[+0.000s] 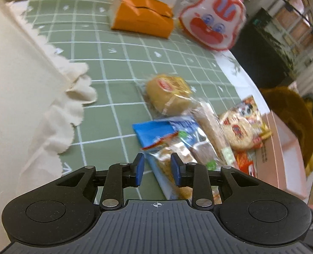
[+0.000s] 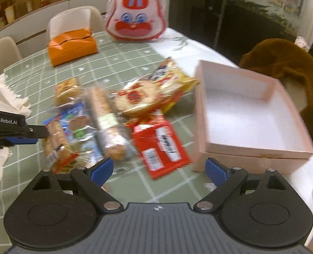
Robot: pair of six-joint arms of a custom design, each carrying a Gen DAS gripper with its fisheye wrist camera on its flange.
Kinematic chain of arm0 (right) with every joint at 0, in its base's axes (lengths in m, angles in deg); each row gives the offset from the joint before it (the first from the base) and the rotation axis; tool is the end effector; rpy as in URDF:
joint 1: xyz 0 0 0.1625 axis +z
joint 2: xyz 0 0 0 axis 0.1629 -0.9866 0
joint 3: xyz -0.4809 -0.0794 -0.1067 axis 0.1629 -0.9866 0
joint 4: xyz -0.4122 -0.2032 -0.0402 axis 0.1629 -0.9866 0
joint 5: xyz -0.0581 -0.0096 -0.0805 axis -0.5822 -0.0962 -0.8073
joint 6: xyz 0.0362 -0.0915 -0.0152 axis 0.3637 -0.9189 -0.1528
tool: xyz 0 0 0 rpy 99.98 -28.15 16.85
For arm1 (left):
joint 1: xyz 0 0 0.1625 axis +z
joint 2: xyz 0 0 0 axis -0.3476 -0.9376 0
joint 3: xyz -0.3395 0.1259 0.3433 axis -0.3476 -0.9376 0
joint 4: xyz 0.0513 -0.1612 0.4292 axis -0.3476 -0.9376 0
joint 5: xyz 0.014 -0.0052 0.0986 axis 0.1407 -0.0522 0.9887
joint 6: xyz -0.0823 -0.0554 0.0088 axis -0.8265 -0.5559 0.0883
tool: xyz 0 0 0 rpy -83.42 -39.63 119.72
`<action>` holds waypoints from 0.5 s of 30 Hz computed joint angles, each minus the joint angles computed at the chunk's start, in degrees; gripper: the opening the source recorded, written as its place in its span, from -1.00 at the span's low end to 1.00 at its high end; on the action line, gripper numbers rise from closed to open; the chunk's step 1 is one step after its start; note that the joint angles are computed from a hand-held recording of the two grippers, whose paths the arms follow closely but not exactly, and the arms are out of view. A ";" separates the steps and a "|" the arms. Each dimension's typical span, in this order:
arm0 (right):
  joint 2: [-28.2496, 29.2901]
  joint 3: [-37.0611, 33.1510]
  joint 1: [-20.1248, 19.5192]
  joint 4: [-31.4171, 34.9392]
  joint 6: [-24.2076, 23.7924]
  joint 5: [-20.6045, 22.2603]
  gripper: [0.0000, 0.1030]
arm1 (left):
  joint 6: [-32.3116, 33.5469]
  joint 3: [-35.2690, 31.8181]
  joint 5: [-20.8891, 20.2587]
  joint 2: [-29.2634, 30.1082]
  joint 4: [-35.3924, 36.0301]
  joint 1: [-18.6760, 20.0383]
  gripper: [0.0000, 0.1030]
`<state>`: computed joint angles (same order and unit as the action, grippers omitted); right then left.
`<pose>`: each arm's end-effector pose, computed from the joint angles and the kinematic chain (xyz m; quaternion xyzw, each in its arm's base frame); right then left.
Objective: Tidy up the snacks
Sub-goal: 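Reach the left tool into the snack pile and grasp a biscuit-stick packet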
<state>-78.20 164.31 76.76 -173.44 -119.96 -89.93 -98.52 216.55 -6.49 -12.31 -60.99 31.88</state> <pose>0.0852 -0.3366 0.1511 0.3853 -0.8686 0.1850 0.2508 -0.1772 -0.2471 0.0230 -0.2403 0.8263 -0.4492 0.2401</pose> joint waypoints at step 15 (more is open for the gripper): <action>4.44 -1.61 0.73 4.57 1.91 -2.48 0.51 | 23.09 -0.77 1.01 7.92 -26.01 4.55 -0.19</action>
